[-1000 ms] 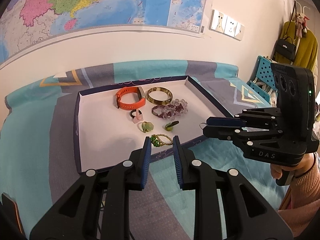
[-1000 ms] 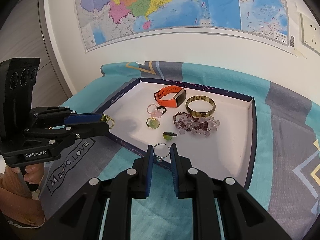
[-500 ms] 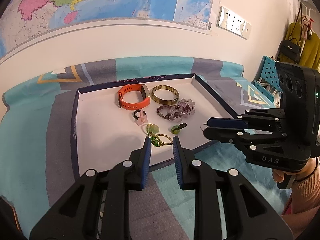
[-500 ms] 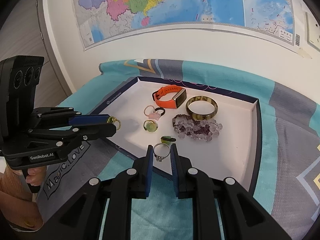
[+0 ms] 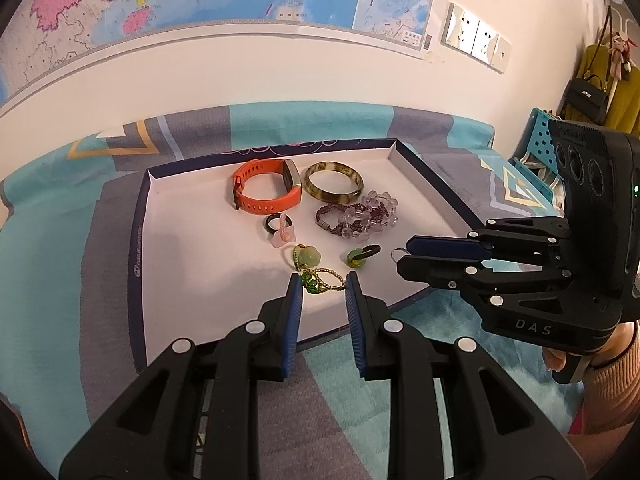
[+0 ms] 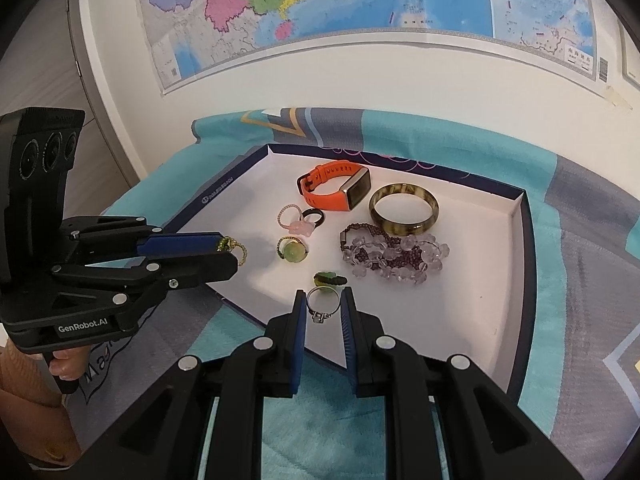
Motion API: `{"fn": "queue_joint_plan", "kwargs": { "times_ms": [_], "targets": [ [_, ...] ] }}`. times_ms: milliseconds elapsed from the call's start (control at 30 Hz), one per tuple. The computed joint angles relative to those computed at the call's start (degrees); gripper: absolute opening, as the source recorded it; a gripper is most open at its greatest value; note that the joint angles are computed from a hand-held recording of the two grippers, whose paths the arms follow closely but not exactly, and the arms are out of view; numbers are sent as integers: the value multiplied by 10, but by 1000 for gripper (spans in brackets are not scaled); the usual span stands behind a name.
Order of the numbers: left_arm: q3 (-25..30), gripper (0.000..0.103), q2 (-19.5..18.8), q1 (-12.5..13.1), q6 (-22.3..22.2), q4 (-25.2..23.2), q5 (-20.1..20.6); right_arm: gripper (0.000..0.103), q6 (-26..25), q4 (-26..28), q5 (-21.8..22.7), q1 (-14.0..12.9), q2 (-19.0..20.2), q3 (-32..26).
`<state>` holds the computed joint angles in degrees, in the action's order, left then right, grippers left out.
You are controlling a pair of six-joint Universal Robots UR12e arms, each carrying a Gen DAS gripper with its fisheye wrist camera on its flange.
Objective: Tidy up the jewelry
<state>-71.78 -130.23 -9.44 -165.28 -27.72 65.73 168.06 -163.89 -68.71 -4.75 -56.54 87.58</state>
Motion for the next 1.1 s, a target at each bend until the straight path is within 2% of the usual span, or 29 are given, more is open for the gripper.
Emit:
{"fn": "queue_joint_plan", "kwargs": {
  "times_ms": [1100],
  "targets": [
    [25,22,-18,-7,-7,-32,19,15,3,23,-6,1,10,-16]
  ]
}}
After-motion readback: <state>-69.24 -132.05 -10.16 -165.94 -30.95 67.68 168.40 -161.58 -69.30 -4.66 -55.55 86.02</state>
